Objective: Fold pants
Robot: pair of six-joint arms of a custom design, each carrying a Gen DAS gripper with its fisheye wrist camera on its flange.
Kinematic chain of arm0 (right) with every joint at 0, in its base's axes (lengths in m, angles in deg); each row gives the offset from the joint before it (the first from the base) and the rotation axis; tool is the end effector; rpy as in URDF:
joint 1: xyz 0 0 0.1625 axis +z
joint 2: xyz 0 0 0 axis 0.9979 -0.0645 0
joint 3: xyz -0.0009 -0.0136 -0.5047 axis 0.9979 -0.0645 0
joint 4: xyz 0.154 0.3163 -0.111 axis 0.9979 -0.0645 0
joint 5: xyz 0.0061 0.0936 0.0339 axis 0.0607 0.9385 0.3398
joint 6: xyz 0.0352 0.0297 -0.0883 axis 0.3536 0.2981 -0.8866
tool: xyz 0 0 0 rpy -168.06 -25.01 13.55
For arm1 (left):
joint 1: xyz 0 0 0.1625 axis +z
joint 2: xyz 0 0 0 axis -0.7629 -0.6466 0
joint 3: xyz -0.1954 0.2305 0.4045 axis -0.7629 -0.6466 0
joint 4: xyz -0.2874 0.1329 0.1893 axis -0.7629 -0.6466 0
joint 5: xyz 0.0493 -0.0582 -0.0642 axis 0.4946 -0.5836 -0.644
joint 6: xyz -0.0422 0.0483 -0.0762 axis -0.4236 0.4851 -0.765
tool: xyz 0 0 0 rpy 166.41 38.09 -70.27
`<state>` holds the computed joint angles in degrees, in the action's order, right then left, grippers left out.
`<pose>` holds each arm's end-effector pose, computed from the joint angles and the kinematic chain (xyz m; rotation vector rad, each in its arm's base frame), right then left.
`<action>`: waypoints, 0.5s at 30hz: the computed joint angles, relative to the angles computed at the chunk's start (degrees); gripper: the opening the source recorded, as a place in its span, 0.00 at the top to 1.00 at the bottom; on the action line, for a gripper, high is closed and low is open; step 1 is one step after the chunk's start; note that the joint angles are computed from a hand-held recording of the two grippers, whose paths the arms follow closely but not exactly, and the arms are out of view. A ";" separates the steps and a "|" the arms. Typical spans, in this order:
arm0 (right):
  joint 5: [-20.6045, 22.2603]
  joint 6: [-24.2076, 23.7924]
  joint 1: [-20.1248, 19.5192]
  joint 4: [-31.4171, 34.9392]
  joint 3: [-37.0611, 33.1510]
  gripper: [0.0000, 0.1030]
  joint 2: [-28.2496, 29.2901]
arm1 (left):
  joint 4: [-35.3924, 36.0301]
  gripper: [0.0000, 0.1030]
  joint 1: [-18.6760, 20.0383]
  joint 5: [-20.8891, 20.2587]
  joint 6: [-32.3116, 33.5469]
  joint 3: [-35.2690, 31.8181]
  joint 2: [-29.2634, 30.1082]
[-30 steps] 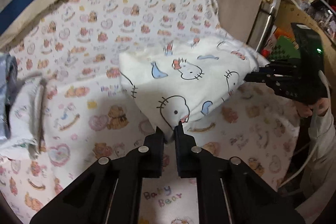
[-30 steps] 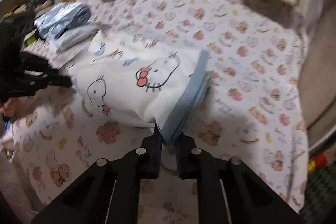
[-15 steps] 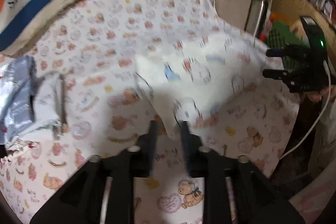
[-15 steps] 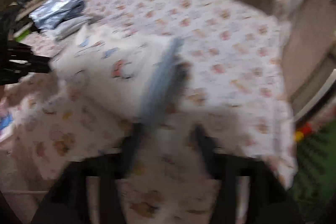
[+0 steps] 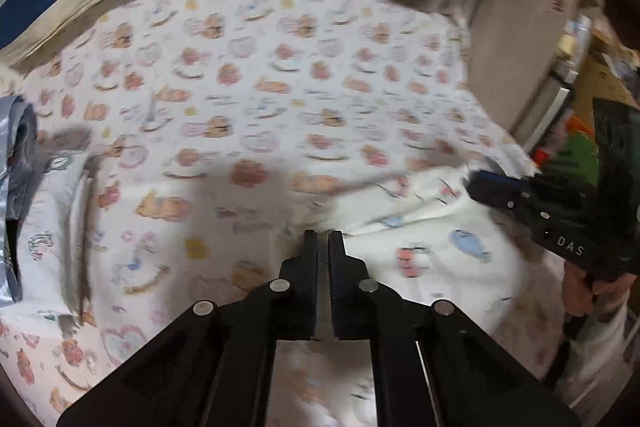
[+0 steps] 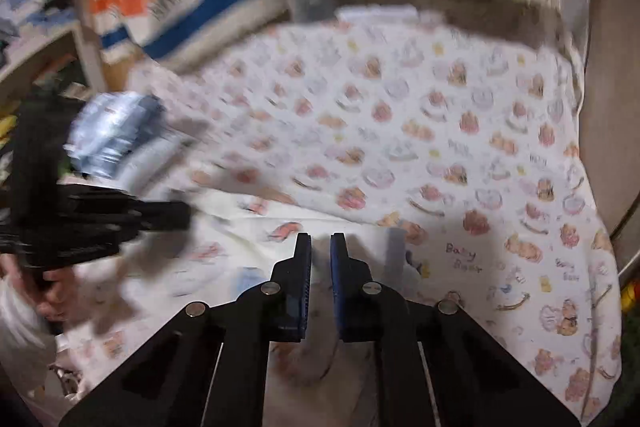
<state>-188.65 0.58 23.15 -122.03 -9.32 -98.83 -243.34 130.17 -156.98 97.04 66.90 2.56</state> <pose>0.3591 -0.7576 -0.0468 0.7600 -2.4506 0.6744 0.0476 -0.7504 0.3299 0.5779 2.5357 -0.7267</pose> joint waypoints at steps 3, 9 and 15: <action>-2.46 7.37 -1.79 4.80 -2.90 0.90 1.01 | 0.01 0.95 1.04 2.85 -0.56 -1.74 1.37; 3.15 7.97 -2.60 1.28 1.19 0.90 -1.53 | 2.86 0.95 2.95 -1.55 -3.98 -3.61 0.42; 9.20 5.29 -1.50 4.61 -0.40 0.90 -3.06 | -3.59 0.72 -0.22 -6.09 3.24 4.09 -3.64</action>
<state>-179.45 5.87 21.66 -117.42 -9.71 -101.89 -246.93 129.95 -163.07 100.27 71.00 -1.08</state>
